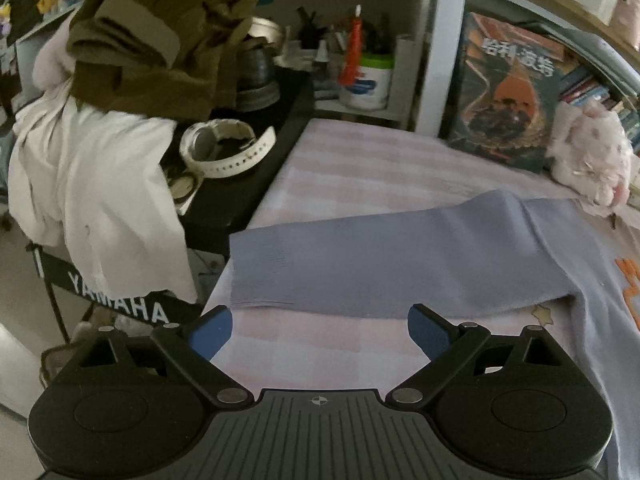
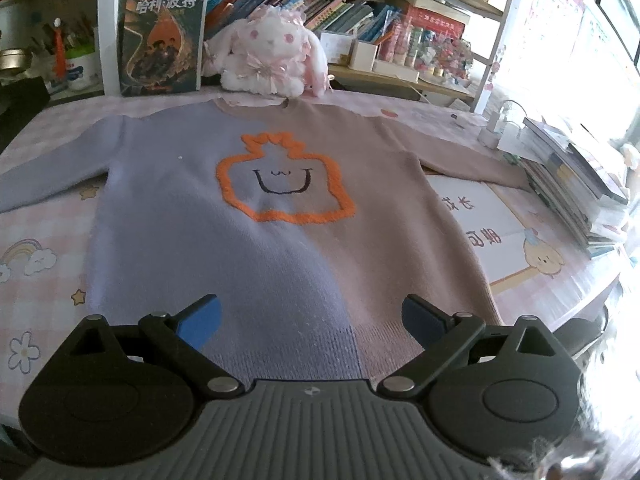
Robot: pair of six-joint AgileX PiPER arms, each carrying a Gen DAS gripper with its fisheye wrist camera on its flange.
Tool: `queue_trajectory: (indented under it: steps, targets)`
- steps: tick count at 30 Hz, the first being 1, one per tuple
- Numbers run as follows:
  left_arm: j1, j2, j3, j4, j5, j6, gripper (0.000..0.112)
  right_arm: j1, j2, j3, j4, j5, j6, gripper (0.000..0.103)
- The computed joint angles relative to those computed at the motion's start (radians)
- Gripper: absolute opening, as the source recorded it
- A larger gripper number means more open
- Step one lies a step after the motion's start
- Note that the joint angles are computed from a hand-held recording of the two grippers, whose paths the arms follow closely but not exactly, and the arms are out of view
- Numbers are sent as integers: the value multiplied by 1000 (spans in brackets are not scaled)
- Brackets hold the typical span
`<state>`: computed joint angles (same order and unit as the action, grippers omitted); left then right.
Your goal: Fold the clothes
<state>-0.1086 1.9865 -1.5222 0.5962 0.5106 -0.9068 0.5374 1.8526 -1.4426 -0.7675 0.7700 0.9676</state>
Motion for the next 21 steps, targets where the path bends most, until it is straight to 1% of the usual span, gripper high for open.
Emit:
queue_trajectory:
  steps: [8, 12, 15, 18, 21]
  targets:
    - [13, 2, 2, -12, 15, -29, 96, 7, 1, 0, 2, 17, 14, 97]
    - [11, -16, 34, 21, -6, -83, 96, 7, 0, 0, 6, 20, 7, 97]
    - [13, -22, 51, 20, -27, -88, 95, 6, 0, -2, 15, 22, -3, 97]
    - [19, -16, 48, -9, -30, -77, 94, 7, 1, -3, 24, 26, -16, 97]
    - [19, -17, 48, 6, -28, -120, 94, 9, 1, -5, 29, 30, -30, 97]
